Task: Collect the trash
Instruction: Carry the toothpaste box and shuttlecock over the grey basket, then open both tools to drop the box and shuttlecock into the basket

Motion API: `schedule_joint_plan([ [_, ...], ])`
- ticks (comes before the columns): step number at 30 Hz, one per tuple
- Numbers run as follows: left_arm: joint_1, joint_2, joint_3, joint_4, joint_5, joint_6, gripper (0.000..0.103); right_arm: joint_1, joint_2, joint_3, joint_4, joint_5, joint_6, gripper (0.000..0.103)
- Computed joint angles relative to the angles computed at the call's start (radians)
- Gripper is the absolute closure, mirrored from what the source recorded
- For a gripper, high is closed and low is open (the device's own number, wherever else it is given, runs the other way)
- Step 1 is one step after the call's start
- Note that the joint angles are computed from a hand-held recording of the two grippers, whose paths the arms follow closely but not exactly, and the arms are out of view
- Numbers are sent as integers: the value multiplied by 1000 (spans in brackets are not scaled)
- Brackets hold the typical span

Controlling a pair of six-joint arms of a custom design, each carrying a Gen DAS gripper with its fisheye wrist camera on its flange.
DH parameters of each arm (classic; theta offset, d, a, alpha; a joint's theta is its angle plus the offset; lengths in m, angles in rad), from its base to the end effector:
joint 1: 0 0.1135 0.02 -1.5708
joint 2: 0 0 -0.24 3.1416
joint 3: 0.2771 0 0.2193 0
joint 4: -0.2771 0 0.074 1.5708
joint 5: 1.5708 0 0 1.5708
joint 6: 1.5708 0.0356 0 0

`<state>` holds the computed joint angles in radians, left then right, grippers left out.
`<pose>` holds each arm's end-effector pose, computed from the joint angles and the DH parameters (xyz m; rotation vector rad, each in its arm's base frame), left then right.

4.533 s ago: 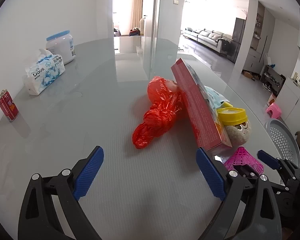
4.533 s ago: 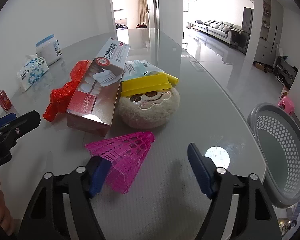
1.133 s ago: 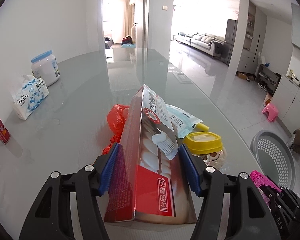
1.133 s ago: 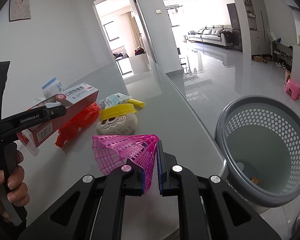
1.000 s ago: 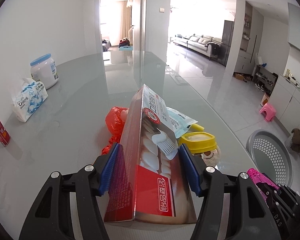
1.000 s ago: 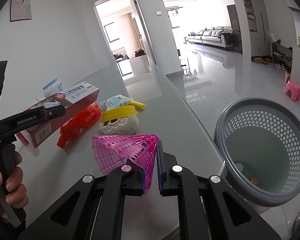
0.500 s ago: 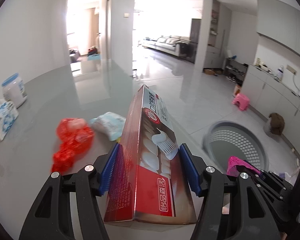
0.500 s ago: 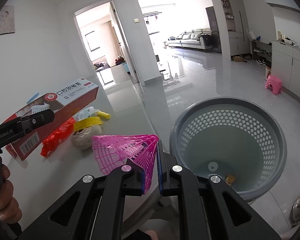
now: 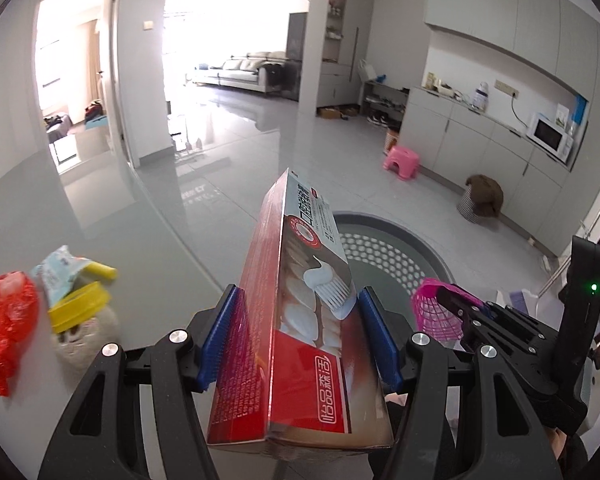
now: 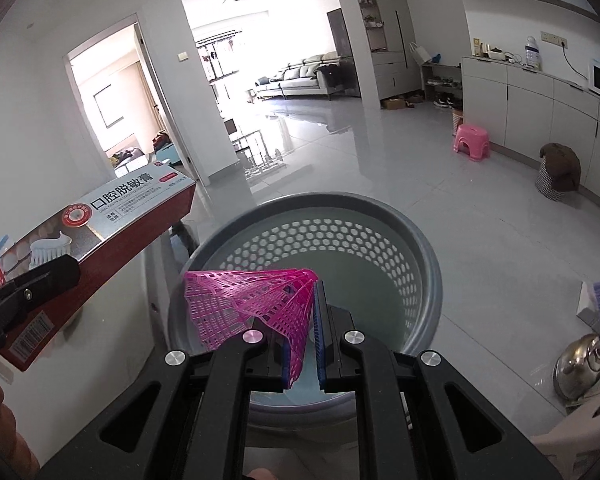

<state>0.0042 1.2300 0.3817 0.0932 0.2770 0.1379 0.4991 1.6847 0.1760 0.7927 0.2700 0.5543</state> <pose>0.2031 -0.0089 0.1469 0.2918 2.2847 -0.2492 0.1819 0.0883 0.0740 0.2025 2.2590 0.2525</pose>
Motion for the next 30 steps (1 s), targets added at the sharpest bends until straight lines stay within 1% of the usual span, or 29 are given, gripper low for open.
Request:
schedule_joint_plan([
  [4, -80, 140, 21, 85, -48, -19, 44, -107, 101, -6, 105, -95, -44, 94],
  [8, -130, 261, 50, 140, -92, -36, 44, -163, 188, 4, 182, -151, -74, 94],
  [14, -193, 385, 98, 175, -140, -55, 44, -180, 244, 34, 195, -169, -69, 93],
  [18, -226, 412, 102, 182, -164, -73, 44, -203, 254, 46, 179, -189, -71, 93],
  [20, -241, 430, 119, 176, -174, -82, 43, -217, 253, 51, 170, -198, -73, 89],
  [21, -235, 427, 121, 166, -171, -76, 43, -219, 270, 52, 185, -198, -72, 83],
  [22, -236, 428, 124, 162, -173, -76, 43, -218, 272, 51, 191, -196, -69, 73],
  [23, -232, 426, 127, 153, -172, -72, 42, -221, 274, 46, 201, -194, -70, 67],
  [24, -232, 425, 129, 151, -177, -75, 42, -232, 279, 34, 224, -198, -78, 55],
  [25, -231, 424, 132, 149, -182, -77, 39, -229, 272, 29, 229, -189, -77, 52],
  [26, -224, 415, 133, 141, -180, -74, 33, -227, 263, 30, 223, -184, -75, 52],
  [28, -214, 402, 127, 143, -181, -76, 28, -227, 257, 28, 222, -183, -74, 52],
  [30, -205, 400, 126, 141, -177, -76, 28, -224, 252, 25, 222, -182, -71, 52],
])
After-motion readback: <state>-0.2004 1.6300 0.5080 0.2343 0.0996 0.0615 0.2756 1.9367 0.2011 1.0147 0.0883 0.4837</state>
